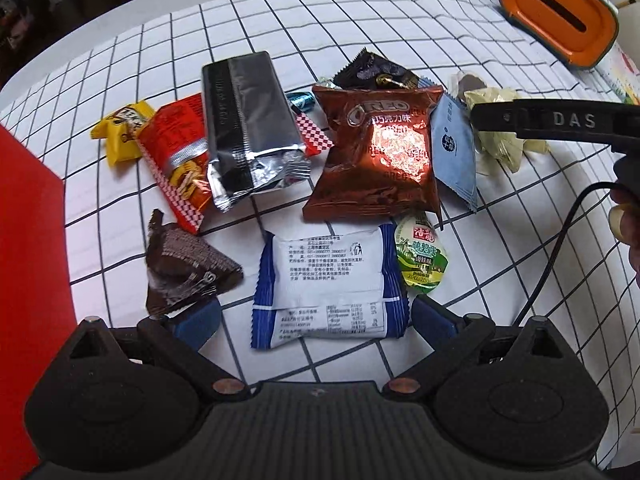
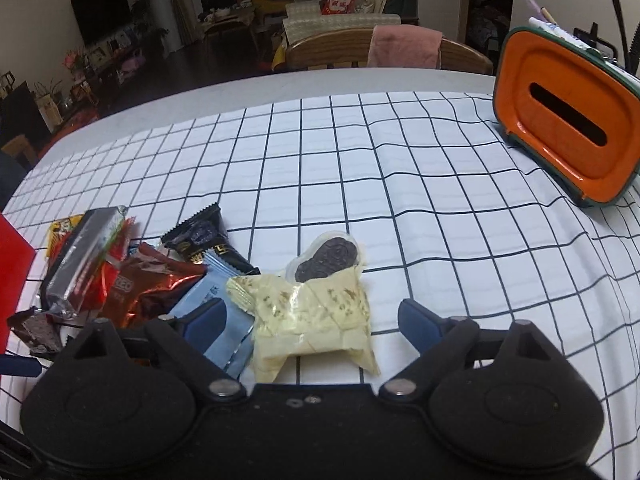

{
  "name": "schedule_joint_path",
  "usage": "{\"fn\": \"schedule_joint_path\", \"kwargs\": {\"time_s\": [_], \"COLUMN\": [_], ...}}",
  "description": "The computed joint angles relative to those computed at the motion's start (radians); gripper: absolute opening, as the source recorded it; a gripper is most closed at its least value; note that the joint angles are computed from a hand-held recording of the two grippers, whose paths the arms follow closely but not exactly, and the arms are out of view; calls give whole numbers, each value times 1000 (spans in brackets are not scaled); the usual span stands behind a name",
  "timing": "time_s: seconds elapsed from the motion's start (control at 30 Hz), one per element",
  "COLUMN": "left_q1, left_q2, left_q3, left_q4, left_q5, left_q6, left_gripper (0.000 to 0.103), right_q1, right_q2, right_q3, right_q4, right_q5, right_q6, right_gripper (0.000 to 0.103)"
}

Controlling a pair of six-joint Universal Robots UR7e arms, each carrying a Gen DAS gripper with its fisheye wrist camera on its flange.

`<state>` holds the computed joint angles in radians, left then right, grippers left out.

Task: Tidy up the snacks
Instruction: 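Grasp the white-blue pastry packet with left tool while right tool grasps cream bun packet, then carry both held packets up and over into the white box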

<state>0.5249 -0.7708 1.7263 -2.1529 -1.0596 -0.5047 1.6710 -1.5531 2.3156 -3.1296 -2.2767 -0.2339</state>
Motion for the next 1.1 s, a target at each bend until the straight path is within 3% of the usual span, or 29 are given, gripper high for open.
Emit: {"fn": "schedule_joint_path", "kwargs": {"time_s": [0.23,0.3,0.5,0.57,0.8,1.1], "left_q1": [4,1,-10,-12,-14,-18], "left_q2": [29,33,38,40,34,-10], "left_q3": [-21,-23,-29,-31,-20,9], "left_q4": [1,2,7,-2,-11,40], "left_q5": [-4,6,24,23,33,33], "left_q6": [21,26,45,57,43,-52], "left_gripper": [99,97,76,67,64,62], "right_q1": [-19,-23,-18,-14,19,88], "right_q2": [13,3,-23,-40,-120,-253], "right_q3": [0,7,37,54,115,210], "right_q4": [-7,-5,-23,-29,-22,91], "right_q5": [17,30,32,35,32,2], "right_q6": [-5,7,48,65,125,248], "right_gripper": [82,74,61,59,57,57]}}
